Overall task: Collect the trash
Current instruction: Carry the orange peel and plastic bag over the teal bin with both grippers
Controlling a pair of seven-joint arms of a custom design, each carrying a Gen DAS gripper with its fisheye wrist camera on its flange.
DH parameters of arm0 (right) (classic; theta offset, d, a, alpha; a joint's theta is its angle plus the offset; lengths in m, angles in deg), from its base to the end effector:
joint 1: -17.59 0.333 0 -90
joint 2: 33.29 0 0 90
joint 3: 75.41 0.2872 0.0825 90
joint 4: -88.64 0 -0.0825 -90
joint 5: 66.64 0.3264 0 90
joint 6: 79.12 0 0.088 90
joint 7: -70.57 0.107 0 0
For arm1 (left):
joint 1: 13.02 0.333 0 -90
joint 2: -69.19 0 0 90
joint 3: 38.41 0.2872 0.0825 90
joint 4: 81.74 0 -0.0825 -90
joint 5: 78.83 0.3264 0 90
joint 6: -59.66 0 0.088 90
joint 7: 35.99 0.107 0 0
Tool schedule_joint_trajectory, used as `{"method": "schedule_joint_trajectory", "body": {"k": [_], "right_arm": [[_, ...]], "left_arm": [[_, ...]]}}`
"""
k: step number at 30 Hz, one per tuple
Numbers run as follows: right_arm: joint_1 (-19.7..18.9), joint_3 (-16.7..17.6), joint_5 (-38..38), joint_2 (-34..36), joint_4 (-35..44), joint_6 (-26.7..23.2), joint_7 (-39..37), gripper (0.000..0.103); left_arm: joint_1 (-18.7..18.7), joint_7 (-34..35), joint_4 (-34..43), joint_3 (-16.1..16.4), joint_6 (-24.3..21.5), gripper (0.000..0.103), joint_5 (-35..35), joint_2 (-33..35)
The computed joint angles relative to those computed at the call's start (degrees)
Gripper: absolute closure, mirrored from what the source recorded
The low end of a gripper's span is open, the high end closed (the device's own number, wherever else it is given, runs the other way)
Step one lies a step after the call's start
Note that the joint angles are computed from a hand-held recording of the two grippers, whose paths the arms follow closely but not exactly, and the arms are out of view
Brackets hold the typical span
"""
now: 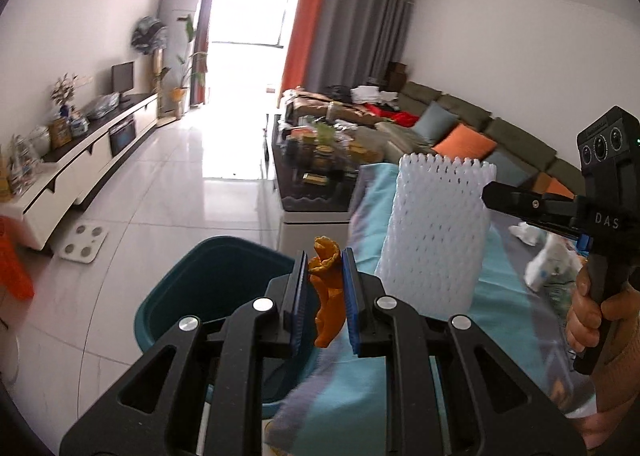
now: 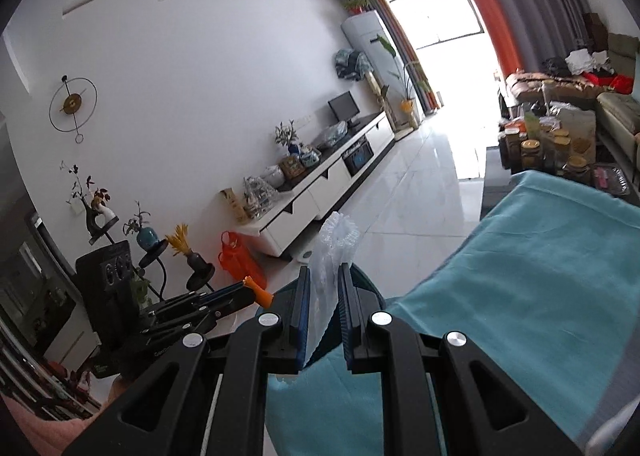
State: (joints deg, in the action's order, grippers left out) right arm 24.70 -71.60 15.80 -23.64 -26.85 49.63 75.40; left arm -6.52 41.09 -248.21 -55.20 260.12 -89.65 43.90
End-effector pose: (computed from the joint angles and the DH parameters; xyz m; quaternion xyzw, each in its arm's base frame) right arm 0.5375 0.1310 0.4013 -0.7687 0.3561 0.0511 0.5289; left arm 0.3551 -0.0454 0.4410 -0.6790 0.5453 -0.3833 0.3078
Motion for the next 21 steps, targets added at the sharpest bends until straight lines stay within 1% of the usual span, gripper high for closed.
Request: {"method": "schedule_joint_trajectory", "body": {"k": [2,5,7,9,10,11,13,14,16,17,18,19,21], "right_arm": [[0.82,0.56,-1.0,1.49,1.49,1.23,1.4,0.091],[1.95,1.65,-2.91,4.41,4.41,3.23,4.26,0.09],[2.72,2.56,-4.24,6.19,6.16,5.1,6.17,0.09],[3.53,3.54,-6.18,8.15,8.0,6.79,8.29,0.09],[3.9,4.01,-7.13,9.01,8.67,7.78,9.29,0.09],[3.93,4.42,-7.94,9.62,9.21,8.08,10.04,0.09],[4.49,5.26,-10.06,10.94,10.23,9.29,12.13,0.09],[4.76,5.63,-11.19,11.7,10.8,9.81,13.44,0.09],[5.12,6.34,-13.34,12.82,11.64,10.9,15.47,0.09],[5.32,6.74,-14.24,13.34,12.03,11.52,16.27,0.09],[5.45,7.11,-15.13,14.0,12.63,11.96,17.11,0.089],[5.48,7.53,-15.75,14.44,12.89,12.37,17.77,0.089],[5.78,7.94,-18.06,15.55,13.9,12.92,20.45,0.088]], "left_arm": [[0.24,0.21,-0.33,1.54,-0.04,0.086,0.39,0.39],[1.53,0.76,0.15,2.47,-0.22,0.086,0.35,2.12],[1.03,0.85,0.43,4.57,-0.04,0.086,1.1,3.41],[1.17,0.98,0.56,5.43,0.06,0.086,1.18,4.3],[0.72,0.96,0.55,6.66,-0.15,0.086,1.66,4.55],[0.73,1.01,0.83,7.06,0.02,0.086,1.83,5.34],[2.08,1.54,1.48,5.66,-0.27,0.086,0.71,6.46],[2.26,1.69,1.66,5.99,-0.64,0.086,0.6,6.89],[3.39,2.25,2.87,4.36,-0.73,0.086,-1.23,8.87],[3.11,1.96,3.12,5.51,-0.91,0.086,-0.55,9.47],[3.25,2.2,3.45,5.47,-0.94,0.086,-0.94,10.12],[3.94,2.62,3.97,4.28,-0.98,0.086,-2.05,10.93],[4.16,3.29,4.67,4.14,-0.85,0.086,-3.07,12.6]]}}
